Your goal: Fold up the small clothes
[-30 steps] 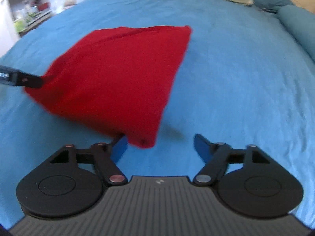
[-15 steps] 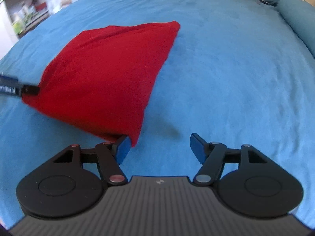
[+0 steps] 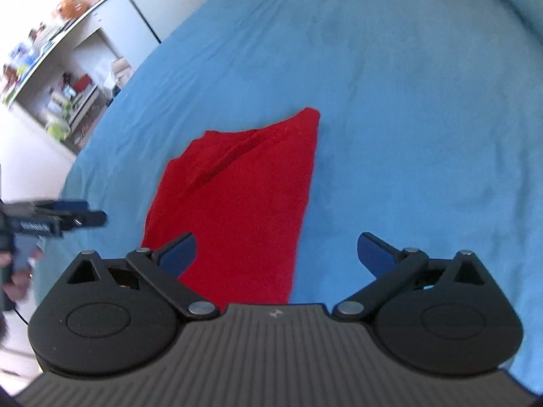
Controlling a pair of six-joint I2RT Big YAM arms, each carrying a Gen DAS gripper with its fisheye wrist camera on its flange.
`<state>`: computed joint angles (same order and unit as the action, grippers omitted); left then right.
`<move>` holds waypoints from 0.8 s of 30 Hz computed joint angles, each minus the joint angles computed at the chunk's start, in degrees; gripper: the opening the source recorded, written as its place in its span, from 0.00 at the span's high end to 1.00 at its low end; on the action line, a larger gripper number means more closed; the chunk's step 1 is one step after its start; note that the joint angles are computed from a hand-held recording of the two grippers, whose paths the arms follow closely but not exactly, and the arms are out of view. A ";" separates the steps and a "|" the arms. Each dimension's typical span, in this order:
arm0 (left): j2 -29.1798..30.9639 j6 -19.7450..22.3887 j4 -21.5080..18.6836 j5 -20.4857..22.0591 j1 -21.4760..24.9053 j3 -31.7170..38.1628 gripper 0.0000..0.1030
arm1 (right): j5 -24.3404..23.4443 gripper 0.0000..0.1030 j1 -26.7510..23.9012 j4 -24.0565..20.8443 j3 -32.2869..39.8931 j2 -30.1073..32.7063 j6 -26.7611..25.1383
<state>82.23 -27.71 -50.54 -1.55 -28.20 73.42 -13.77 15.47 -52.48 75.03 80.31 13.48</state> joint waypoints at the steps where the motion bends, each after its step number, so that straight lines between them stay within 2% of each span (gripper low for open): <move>1: 0.97 -0.49 1.66 1.31 0.63 -0.56 0.02 | -1.05 0.00 -0.08 0.91 0.21 1.69 1.60; 5: 5.57 -3.43 6.21 5.93 2.30 -1.03 0.15 | -4.20 0.00 -0.23 6.74 -1.51 6.52 8.02; 9: 7.81 -3.54 9.07 7.23 2.15 -1.30 0.17 | -4.41 0.00 0.33 10.94 -2.89 9.65 10.24; 11: 8.09 -3.41 10.31 7.22 1.91 -1.39 0.17 | -5.17 0.09 0.48 11.94 -3.01 11.05 10.59; 18: 9.18 -2.88 11.78 6.99 1.47 -1.08 0.18 | -7.47 0.18 1.09 15.25 -3.64 12.61 12.30; 20: 9.12 -2.79 12.07 7.22 1.40 -1.18 0.27 | -7.09 0.26 1.36 15.28 -3.26 12.98 12.32; 21: 9.06 -2.83 12.12 7.37 1.35 -1.21 0.29 | -6.95 0.28 1.46 15.28 -3.17 13.01 11.97; 23: 8.93 -2.85 12.47 7.16 1.11 -1.35 0.39 | -6.34 0.43 1.80 15.16 -3.03 12.90 11.83; 24: 8.92 -2.97 12.56 7.07 0.99 -1.36 0.40 | -6.13 0.46 1.84 15.25 -3.18 12.63 11.70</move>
